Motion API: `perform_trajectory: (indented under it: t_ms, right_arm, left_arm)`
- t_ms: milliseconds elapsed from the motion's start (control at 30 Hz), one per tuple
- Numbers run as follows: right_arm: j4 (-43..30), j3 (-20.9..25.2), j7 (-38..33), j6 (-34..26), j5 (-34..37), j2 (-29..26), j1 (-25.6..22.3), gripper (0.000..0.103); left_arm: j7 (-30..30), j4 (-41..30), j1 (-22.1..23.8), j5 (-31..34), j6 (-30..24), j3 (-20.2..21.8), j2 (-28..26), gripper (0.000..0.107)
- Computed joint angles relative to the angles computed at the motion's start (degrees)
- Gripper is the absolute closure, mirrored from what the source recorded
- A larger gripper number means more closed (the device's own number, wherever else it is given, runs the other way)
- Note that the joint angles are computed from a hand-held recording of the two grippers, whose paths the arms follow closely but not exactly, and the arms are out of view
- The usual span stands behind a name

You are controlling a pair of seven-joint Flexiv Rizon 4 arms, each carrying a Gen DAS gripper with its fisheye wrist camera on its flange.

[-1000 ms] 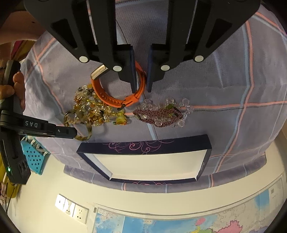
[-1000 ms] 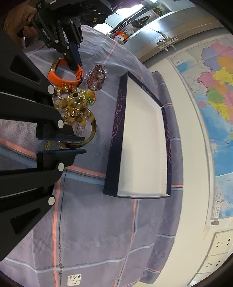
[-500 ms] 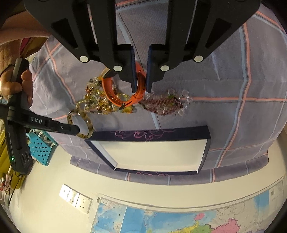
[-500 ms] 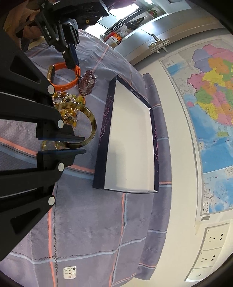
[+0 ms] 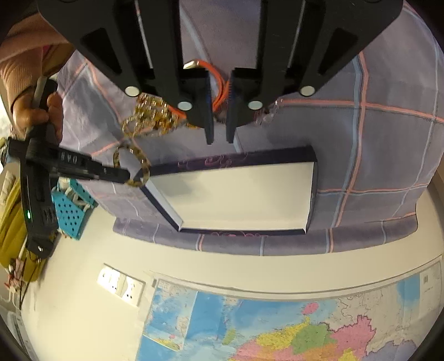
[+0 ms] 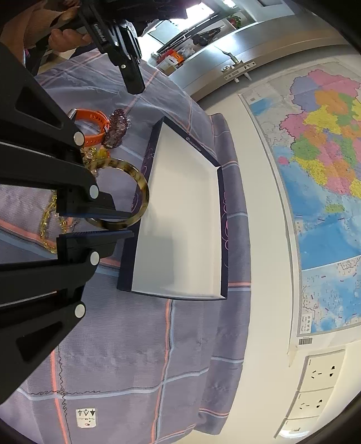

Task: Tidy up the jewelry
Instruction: 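Lift the watch and bangle and carry both toward the white tray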

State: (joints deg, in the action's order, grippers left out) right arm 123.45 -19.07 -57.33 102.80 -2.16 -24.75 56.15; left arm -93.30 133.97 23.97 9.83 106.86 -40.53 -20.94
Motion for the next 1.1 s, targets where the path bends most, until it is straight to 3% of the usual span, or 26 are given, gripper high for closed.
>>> perform_trajectory:
  t_ms: [67,333,400,433,467,567,667,733,833,1000,1100]
  right_arm:
    - [-0.11,1.13,0.03,-0.12,-0.18,-0.14,-0.98,0.097]
    - [-0.43,4.11,0.76,-0.64,-1.27,-1.04,-3.48,0.097]
    - [-0.35,4.49,0.97,-0.63,-1.43,-1.13,-3.83,0.097]
    - [-0.35,4.74,1.11,-0.69,-1.49,-1.16,-4.07,0.097]
    - [-0.4,5.08,1.18,-0.71,-1.62,-1.18,-4.44,0.097]
    - [-0.28,4.89,1.3,-0.7,-1.86,-1.13,-4.37,0.097]
    - [-0.17,4.07,1.25,-0.57,-1.94,-1.01,-3.72,0.096]
    - [-0.28,4.17,1.03,-0.4,-2.03,-0.94,-3.9,0.096]
    - [-0.68,3.97,0.72,-0.45,-2.12,-0.97,-3.93,0.096]
    - [-2.12,4.09,0.18,-0.86,-2.76,-1.31,-4.83,0.096]
    - [-3.79,5.19,0.07,-1.31,-3.61,-1.85,-6.58,0.096]
  left_arm:
    - [0.59,0.81,1.69,0.49,-1.34,-1.8,-0.79,0.085]
    - [3.41,0.88,-4.93,-3.69,-3.17,4.16,-3.5,0.072]
    - [4.15,0.11,-6.46,-4.21,-3.87,5.29,-4.05,0.074]
    - [4.5,-0.16,-7.17,-4.66,-4.36,5.81,-4.16,0.078]
    - [4.93,-0.47,-7.26,-5.17,-5.3,5.65,-4.5,0.088]
    - [5.51,-0.88,-9.57,-7.18,-5.74,7.7,-4.51,0.098]
    - [6.06,-0.09,-5.91,-7.67,-5.3,3.58,-5.14,0.098]
    - [6.09,0.12,-6.11,-7.38,-4.97,3.82,-4.57,0.098]
    - [5.94,0.85,-3.08,-7.05,-5.19,0.51,-4.08,0.098]
    - [5.29,0.97,4.67,-5.72,-4.71,-7.34,-4.28,0.098]
    - [5.19,-1.61,4.75,-6.23,-5.74,-7.02,-3.77,0.098]
